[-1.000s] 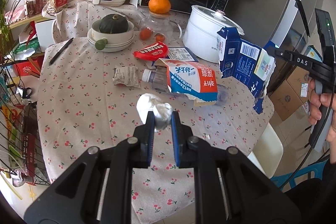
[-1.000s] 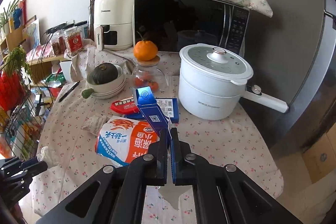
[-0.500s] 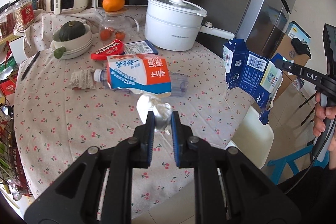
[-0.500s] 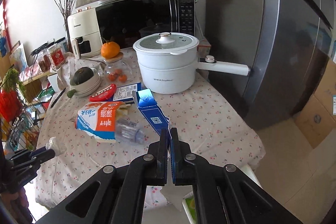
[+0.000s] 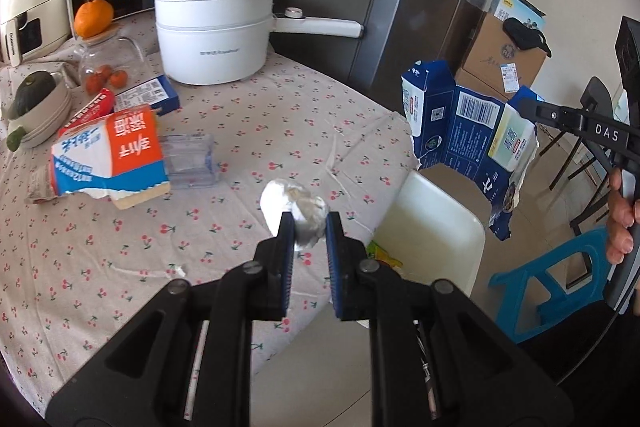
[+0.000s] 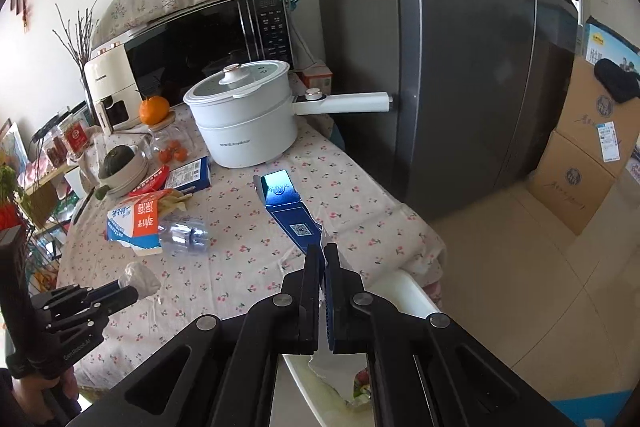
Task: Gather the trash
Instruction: 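Carry tissue and blue carton over the white bin and open both grippers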
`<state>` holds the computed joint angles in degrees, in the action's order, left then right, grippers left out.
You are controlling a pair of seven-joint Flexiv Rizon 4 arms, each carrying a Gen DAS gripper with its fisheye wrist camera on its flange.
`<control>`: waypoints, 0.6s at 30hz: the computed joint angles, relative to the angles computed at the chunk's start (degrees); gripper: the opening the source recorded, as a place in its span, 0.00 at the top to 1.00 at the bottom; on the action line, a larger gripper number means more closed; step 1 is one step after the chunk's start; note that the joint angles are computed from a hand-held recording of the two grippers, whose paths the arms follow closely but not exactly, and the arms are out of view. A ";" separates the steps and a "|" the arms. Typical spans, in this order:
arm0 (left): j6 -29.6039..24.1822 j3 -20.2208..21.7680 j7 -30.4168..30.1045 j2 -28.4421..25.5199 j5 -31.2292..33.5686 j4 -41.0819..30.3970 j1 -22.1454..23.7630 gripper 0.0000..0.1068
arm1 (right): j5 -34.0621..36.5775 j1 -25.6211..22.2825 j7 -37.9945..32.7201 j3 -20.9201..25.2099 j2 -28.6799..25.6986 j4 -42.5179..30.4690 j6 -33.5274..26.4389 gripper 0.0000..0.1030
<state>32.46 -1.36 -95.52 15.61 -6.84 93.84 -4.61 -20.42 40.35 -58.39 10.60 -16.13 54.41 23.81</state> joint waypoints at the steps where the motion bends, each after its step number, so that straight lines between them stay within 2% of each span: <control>1: 0.28 -0.54 0.24 -0.67 -0.25 -0.29 -0.40 0.84 | 0.35 -0.56 0.29 -0.08 0.76 1.00 -0.15 0.97; 9: 2.12 -3.33 3.53 -6.22 -1.55 -2.51 -4.47 0.84 | 5.57 -6.02 2.47 0.75 5.27 6.47 -2.57 0.97; 18: 4.94 -4.50 5.73 -11.45 -0.41 -3.65 -7.83 0.82 | 8.31 -8.74 3.57 1.06 5.78 7.63 -5.65 0.97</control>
<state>37.40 -5.86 -89.79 4.17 -7.24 90.19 -12.44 -12.11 31.61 -54.82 11.66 -10.35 62.04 18.16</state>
